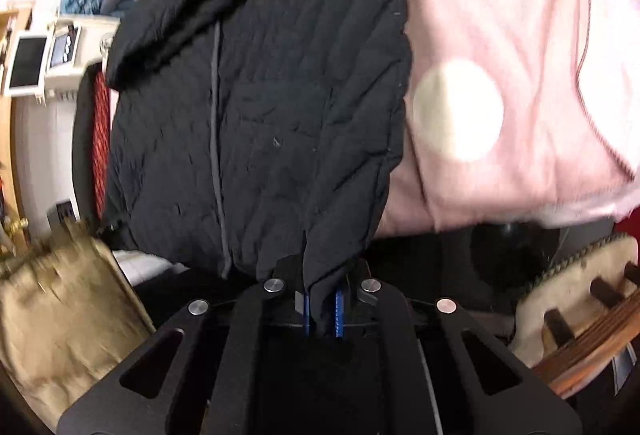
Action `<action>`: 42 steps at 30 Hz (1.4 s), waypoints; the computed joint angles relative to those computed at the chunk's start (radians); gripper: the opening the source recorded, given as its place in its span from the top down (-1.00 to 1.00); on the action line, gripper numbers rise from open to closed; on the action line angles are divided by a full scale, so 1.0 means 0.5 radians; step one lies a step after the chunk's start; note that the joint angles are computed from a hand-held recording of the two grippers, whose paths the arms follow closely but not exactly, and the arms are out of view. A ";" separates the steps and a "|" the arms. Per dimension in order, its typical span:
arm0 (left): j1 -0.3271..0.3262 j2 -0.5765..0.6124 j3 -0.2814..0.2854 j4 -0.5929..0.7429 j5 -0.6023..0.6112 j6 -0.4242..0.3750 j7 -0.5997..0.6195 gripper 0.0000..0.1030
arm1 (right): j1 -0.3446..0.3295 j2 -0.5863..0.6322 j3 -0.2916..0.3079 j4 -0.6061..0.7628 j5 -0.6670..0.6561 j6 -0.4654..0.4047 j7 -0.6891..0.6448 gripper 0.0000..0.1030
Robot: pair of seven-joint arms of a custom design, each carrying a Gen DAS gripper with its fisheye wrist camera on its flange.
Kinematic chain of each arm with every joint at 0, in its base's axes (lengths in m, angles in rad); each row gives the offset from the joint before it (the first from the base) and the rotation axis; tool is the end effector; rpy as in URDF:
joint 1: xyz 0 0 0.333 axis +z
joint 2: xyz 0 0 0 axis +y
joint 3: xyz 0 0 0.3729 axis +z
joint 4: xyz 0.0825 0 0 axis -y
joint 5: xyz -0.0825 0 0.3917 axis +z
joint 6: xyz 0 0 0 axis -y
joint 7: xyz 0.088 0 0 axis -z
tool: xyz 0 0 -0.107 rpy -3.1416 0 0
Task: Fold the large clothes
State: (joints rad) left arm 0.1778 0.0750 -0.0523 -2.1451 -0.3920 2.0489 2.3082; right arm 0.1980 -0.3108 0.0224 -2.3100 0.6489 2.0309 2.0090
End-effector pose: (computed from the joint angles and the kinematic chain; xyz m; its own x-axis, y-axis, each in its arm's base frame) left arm 0.5414 0.0477 0.4105 -0.3733 -0.8544 0.3616 -0.9238 0.3782 -0.0599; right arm 0.4327 0.1330 0.5317 -0.4874 -0.7345 -0.4722 -0.8731 0.4026 0.2750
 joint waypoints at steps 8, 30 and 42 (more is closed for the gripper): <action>0.014 0.017 0.016 -0.023 0.003 -0.094 -0.323 0.89 | -0.010 -0.027 -0.012 -0.081 0.047 -0.091 0.060 0.84; -0.277 1.358 -0.278 2.134 0.401 0.139 -1.018 0.84 | -0.227 1.138 -0.108 1.315 -0.474 0.538 -0.046 0.85; -0.028 1.521 -0.476 2.296 0.079 -0.059 -1.419 0.57 | -0.345 1.222 -0.070 1.226 -0.095 0.590 0.060 0.84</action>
State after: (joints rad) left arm 0.1639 0.8353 -0.2903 -0.9969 -0.3523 2.0195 1.5987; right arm 0.0255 0.3001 -0.0125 -1.6969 0.6013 2.3259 2.0392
